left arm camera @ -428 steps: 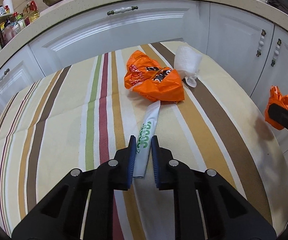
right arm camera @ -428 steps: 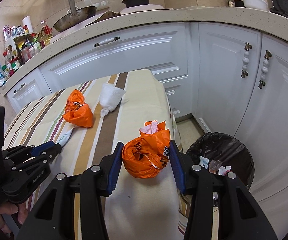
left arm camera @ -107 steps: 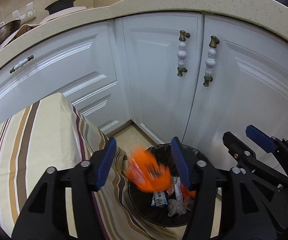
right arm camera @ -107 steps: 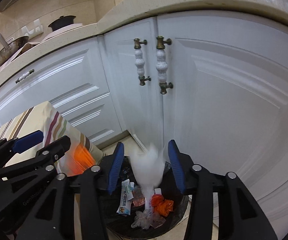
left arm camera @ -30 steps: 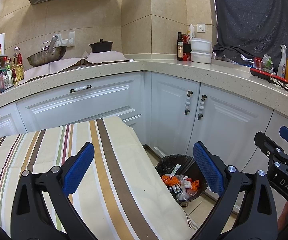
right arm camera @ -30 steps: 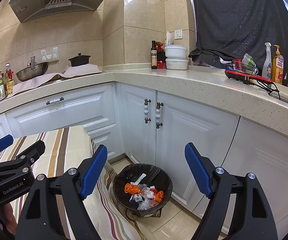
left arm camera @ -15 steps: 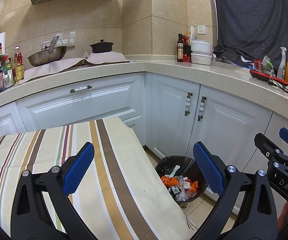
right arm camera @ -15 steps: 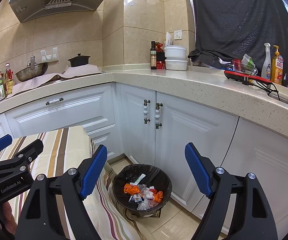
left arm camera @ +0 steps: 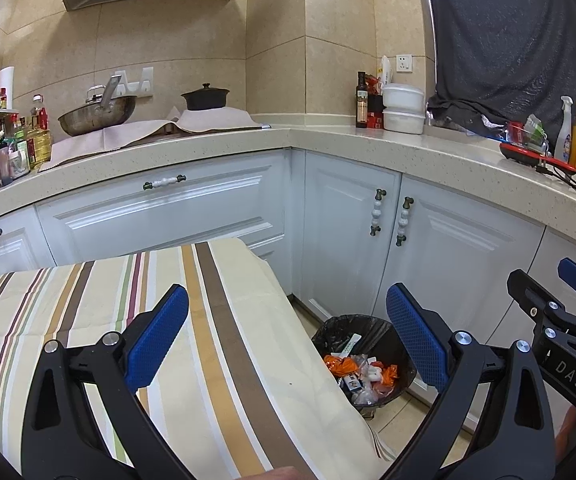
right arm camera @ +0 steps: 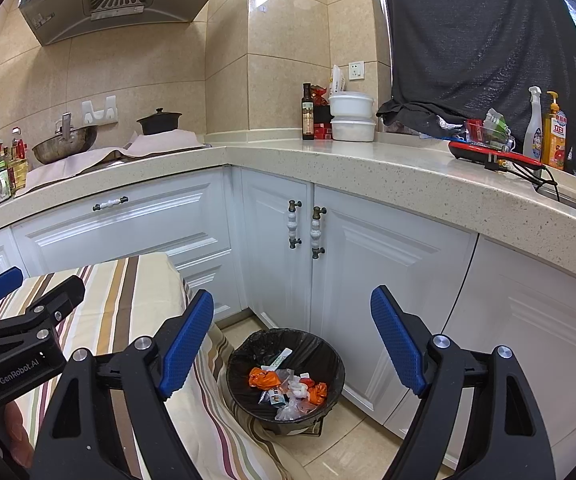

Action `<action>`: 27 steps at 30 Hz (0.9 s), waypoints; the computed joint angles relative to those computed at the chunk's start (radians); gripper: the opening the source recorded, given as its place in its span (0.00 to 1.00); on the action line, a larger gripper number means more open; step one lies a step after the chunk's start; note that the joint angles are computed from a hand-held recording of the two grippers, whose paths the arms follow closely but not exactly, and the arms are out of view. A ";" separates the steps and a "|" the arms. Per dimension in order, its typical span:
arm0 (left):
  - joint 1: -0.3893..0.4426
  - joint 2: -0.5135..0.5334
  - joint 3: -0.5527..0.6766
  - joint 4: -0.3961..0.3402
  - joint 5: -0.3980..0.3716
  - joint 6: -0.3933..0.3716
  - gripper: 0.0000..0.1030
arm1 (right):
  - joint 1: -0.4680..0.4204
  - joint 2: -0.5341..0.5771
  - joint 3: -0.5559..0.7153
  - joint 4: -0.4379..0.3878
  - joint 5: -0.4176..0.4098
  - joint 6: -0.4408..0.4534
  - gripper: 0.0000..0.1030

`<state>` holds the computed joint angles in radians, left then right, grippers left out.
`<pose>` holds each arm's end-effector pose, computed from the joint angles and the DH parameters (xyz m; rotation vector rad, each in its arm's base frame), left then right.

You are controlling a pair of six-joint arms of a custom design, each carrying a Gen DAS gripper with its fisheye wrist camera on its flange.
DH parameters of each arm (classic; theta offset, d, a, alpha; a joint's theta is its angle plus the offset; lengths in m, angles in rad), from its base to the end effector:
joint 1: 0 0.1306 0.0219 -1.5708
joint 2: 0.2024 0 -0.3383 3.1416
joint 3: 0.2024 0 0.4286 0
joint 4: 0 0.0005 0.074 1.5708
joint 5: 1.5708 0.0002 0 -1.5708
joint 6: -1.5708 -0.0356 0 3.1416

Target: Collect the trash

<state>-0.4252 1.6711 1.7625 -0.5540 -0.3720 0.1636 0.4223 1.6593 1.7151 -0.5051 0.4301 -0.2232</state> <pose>0.5930 -0.2549 0.4446 0.0298 1.9993 0.0011 0.5924 0.2494 0.4322 0.0727 1.9753 -0.0156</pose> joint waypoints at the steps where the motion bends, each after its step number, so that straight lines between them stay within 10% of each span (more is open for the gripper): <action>1: 0.000 0.000 0.000 -0.002 0.001 0.001 0.95 | 0.000 0.000 0.000 0.000 0.000 0.000 0.77; 27: 0.012 0.005 0.011 -0.037 0.025 0.005 0.95 | 0.015 0.011 0.014 -0.005 0.009 0.000 0.77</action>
<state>-0.4136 1.6763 1.7731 -0.5909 -0.3465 0.1688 0.4373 1.6700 1.7293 -0.5097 0.4387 -0.2233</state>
